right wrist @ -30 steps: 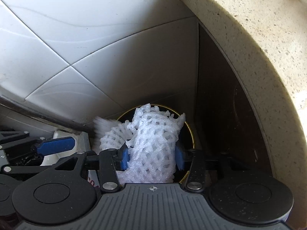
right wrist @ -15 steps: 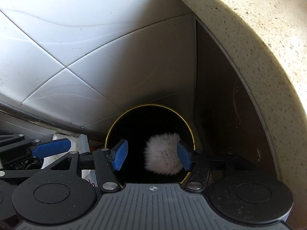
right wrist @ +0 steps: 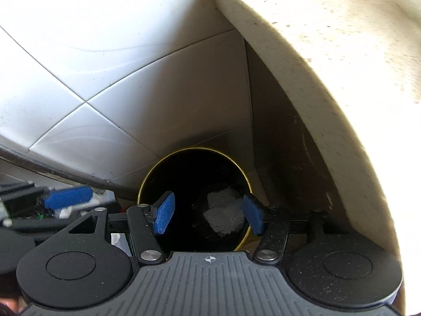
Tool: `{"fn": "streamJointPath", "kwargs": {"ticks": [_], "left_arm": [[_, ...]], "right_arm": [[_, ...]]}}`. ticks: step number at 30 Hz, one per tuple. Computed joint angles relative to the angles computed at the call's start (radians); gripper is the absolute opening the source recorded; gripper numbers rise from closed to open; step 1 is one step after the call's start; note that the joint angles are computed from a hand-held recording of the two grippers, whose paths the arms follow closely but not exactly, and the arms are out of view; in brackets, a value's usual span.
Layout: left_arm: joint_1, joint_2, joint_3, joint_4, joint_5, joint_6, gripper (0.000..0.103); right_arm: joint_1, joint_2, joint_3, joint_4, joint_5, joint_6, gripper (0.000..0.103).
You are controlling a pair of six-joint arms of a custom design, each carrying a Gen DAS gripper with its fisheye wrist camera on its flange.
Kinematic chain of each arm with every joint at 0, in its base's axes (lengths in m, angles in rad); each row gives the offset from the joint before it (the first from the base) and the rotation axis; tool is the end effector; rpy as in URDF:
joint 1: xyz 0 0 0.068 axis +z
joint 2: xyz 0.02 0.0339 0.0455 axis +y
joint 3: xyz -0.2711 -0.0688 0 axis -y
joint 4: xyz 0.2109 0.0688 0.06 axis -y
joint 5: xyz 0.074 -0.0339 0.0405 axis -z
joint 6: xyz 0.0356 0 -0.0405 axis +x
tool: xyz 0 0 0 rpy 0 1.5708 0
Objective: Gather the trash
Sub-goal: 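Move both open grippers back toward the countertop items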
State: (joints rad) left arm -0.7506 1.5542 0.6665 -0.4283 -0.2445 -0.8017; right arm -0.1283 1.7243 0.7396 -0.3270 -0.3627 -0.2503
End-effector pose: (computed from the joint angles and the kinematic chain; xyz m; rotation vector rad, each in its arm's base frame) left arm 0.1686 -0.1455 0.1538 -0.1152 2.7880 -0.0057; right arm 0.2551 -0.0202 0.1352 -0.2365 2.7798 0.4339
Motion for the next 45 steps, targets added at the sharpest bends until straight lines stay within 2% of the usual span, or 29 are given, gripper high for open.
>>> {"fn": "streamJointPath", "kwargs": {"ticks": [17,22,27,31,36,41,45], "left_arm": [[-0.053,-0.088,-0.008,-0.023,-0.049,0.007,0.032],[-0.102,-0.151,-0.016,-0.041,-0.084,0.012,0.032],[-0.162,-0.180,-0.011,-0.068,-0.130,0.014,0.032],[-0.206,-0.208,-0.014,-0.096,-0.164,0.009,0.032],[-0.271,-0.185,0.013,-0.125,-0.212,-0.021,0.033],[-0.342,-0.196,0.026,-0.130,-0.258,-0.039,0.033],[-0.376,-0.181,0.048,-0.140,-0.254,-0.031,0.033]], "right_arm": [[-0.135,-0.227,-0.049,-0.136,-0.039,-0.091,0.067],[-0.136,-0.302,-0.035,-0.185,-0.056,-0.072,0.068],[-0.206,-0.400,-0.021,-0.269,-0.097,-0.125,0.068],[-0.297,-0.448,0.008,-0.326,-0.134,-0.190,0.068],[-0.527,-0.464,0.096,-0.469,-0.192,-0.356,0.068],[-0.703,-0.429,0.170,-0.557,-0.248,-0.507,0.068],[-0.847,-0.363,0.248,-0.599,-0.285,-0.599,0.074]]}}
